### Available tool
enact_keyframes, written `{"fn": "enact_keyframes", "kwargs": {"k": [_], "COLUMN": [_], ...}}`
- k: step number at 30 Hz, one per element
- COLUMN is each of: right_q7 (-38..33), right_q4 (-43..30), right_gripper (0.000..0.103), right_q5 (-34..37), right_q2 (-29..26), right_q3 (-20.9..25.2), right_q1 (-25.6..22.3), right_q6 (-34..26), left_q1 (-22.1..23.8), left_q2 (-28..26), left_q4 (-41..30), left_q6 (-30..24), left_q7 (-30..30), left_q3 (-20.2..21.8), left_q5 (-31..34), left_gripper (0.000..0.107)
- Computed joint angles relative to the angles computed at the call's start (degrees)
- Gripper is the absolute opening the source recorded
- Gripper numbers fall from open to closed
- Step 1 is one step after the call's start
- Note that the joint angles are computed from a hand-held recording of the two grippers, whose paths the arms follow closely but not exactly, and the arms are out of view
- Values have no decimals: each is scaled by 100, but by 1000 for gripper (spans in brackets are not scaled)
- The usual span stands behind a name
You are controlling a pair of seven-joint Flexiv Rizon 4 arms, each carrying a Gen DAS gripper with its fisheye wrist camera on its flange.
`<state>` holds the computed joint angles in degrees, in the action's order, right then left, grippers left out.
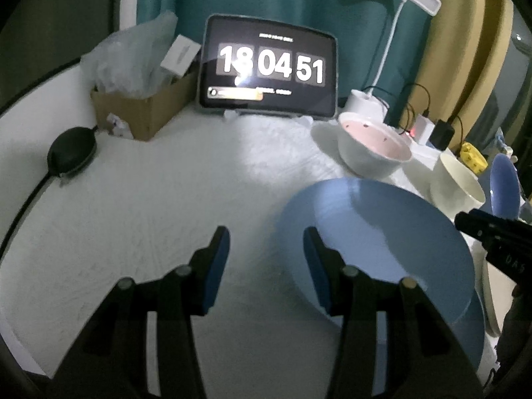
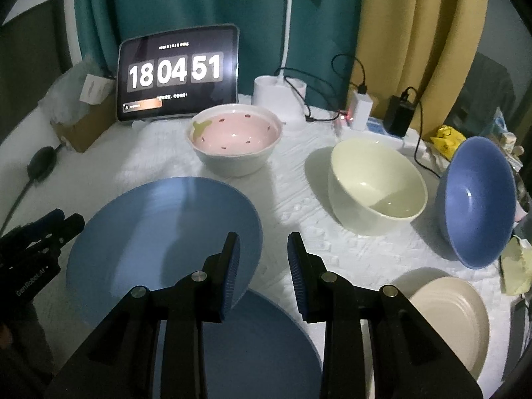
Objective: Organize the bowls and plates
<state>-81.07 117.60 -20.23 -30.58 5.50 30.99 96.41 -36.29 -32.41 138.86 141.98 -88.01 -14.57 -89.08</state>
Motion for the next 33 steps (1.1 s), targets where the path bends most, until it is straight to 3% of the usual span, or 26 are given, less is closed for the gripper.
{"fn": "enact_keyframes", "kwargs": {"k": [16,22,29,33], "right_q7": [-174,-233,-278,-245], "right_q4": [-457,-439,-325,-221], "right_gripper": [31,31,19,18], "right_q5": [22,18,-15,-32], "right_q2": [-440,-455,-398,-332], "right_q3": [690,596,435,245], "right_q1": [-456,-366,-228,-67], "right_q6": [-565,-497,-346,-233], "left_q1": [295,125,59,17], "left_q2": [99,54,0,-11], "left_q4": [352,278,162,125], "left_q6": [-1224,-1235,-1147,-1117], "left_q7": [-1230,-1082,-857,-787], "left_q3": [585,731,675,634], "left_q5": [1698,1636,1585,1488], "left_gripper": [48,47,44,42]}}
